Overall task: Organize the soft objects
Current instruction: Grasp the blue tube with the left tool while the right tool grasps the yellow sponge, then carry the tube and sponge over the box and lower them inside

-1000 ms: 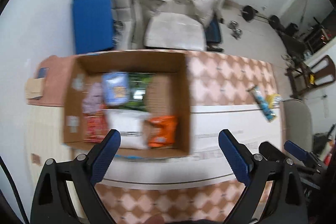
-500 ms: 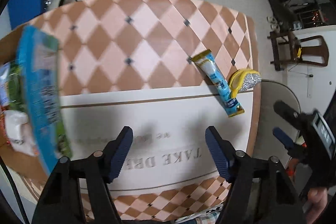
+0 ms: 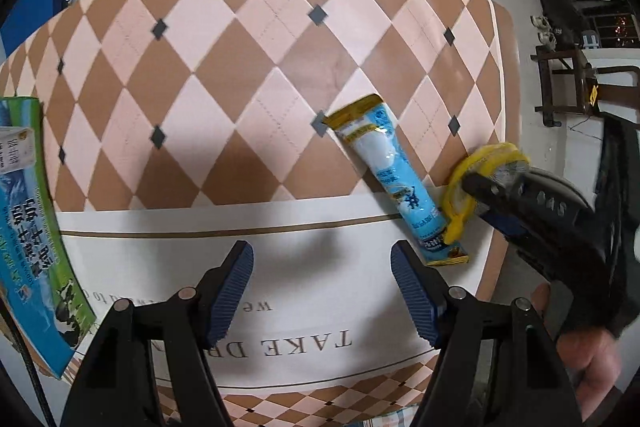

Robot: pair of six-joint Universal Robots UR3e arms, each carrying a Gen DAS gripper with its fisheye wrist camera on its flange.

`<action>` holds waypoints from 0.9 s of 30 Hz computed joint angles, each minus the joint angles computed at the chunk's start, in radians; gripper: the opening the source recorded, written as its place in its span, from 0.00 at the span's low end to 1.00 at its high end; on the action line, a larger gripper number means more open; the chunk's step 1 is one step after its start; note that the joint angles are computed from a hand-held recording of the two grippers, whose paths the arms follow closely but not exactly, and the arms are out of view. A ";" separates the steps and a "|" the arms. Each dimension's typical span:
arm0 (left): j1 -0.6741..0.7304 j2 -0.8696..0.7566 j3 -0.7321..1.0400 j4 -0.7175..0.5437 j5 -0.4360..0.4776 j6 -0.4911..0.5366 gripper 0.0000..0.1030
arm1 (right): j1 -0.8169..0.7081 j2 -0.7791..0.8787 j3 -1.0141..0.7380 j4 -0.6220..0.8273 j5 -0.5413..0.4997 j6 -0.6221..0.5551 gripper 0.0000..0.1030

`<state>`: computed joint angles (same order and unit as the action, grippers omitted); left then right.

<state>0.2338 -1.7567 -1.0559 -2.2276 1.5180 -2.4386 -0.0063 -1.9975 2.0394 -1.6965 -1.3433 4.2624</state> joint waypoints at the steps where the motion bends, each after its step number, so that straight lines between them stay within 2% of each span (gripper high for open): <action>1: -0.007 -0.004 0.002 -0.006 -0.006 -0.007 0.67 | 0.011 -0.006 -0.017 0.023 -0.021 -0.007 0.34; 8: -0.074 -0.080 0.004 -0.106 -0.085 -0.134 0.67 | 0.039 -0.120 -0.137 0.237 -0.112 -0.057 0.32; 10: -0.115 -0.088 -0.033 -0.095 -0.096 -0.169 0.67 | 0.050 -0.113 -0.178 0.270 -0.129 -0.051 0.32; 13: -0.184 -0.065 -0.115 -0.006 -0.067 -0.212 0.66 | 0.067 -0.122 -0.209 0.325 -0.160 -0.031 0.32; 14: -0.205 -0.041 -0.156 0.050 -0.044 -0.216 0.49 | 0.069 -0.123 -0.209 0.330 -0.162 -0.027 0.32; 16: -0.228 0.009 -0.212 0.126 -0.001 -0.206 0.27 | 0.072 -0.132 -0.210 0.347 -0.164 -0.024 0.32; 17: -0.231 0.038 -0.240 0.156 0.012 -0.167 0.21 | 0.080 -0.130 -0.212 0.348 -0.167 -0.019 0.32; 20: -0.199 0.123 -0.319 0.221 0.051 -0.064 0.14 | 0.109 -0.132 -0.228 0.371 -0.179 -0.017 0.32; 23: -0.123 0.220 -0.396 0.283 0.076 0.064 0.13 | 0.167 -0.104 -0.243 0.343 -0.178 0.021 0.32; 27: 0.044 0.275 -0.390 0.265 0.081 0.224 0.13 | 0.289 -0.021 -0.309 0.292 -0.183 0.098 0.32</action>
<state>0.2780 -1.4817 -1.4463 -1.9625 1.5991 -2.2147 0.2827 -2.0189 1.7303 -1.4044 -1.5267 4.3604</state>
